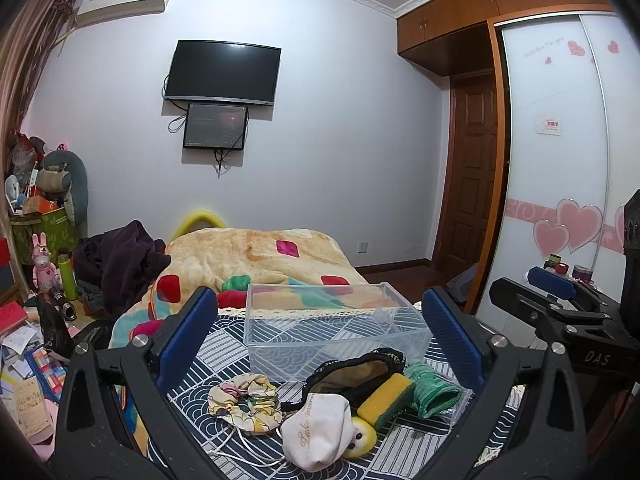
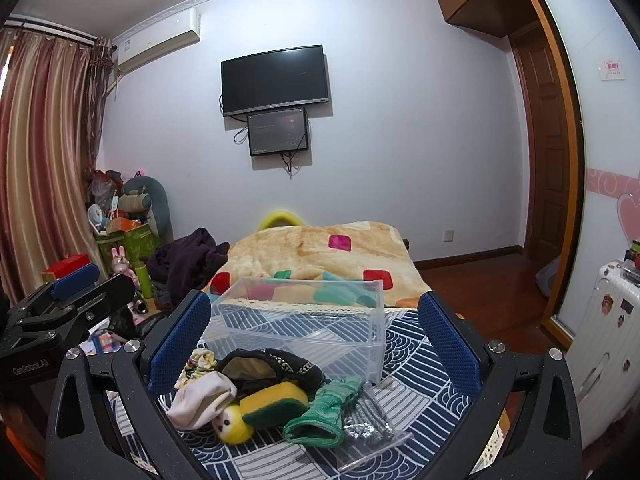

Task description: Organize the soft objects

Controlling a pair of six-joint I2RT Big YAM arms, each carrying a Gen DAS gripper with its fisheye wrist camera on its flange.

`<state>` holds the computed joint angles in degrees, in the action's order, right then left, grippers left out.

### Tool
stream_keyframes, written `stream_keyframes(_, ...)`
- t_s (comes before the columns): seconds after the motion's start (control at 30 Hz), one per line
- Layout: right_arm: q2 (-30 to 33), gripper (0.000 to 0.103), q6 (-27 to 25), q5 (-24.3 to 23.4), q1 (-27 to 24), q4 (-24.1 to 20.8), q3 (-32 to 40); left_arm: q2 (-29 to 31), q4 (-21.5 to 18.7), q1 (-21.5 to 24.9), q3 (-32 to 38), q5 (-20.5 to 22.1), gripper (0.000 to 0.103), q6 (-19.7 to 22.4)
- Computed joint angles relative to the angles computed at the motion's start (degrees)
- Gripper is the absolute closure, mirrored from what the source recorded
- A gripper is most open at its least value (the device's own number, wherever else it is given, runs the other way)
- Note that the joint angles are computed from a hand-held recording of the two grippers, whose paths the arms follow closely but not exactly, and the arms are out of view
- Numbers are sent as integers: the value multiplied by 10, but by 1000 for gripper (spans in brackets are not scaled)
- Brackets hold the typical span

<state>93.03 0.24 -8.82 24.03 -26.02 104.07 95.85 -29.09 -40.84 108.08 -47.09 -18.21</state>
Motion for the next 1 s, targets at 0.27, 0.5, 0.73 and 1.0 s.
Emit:
stream_keyframes(0.27,-2,0,1,-2,0,2,-2,0,0,-1,1,-1,0,0)
stream_keyframes(0.5,-3,0,0,-3,0,6,-4,0,-1,0,2,-1,0,-1)
stream_keyframes(0.73,-3,0,-1,-3,0,9,-5,0,-4,-1,4,0,0,-3)
stream_keyframes(1.0,-4,0,-5,-1,1,18,-10,5,-27,1,15,3,0,-17)
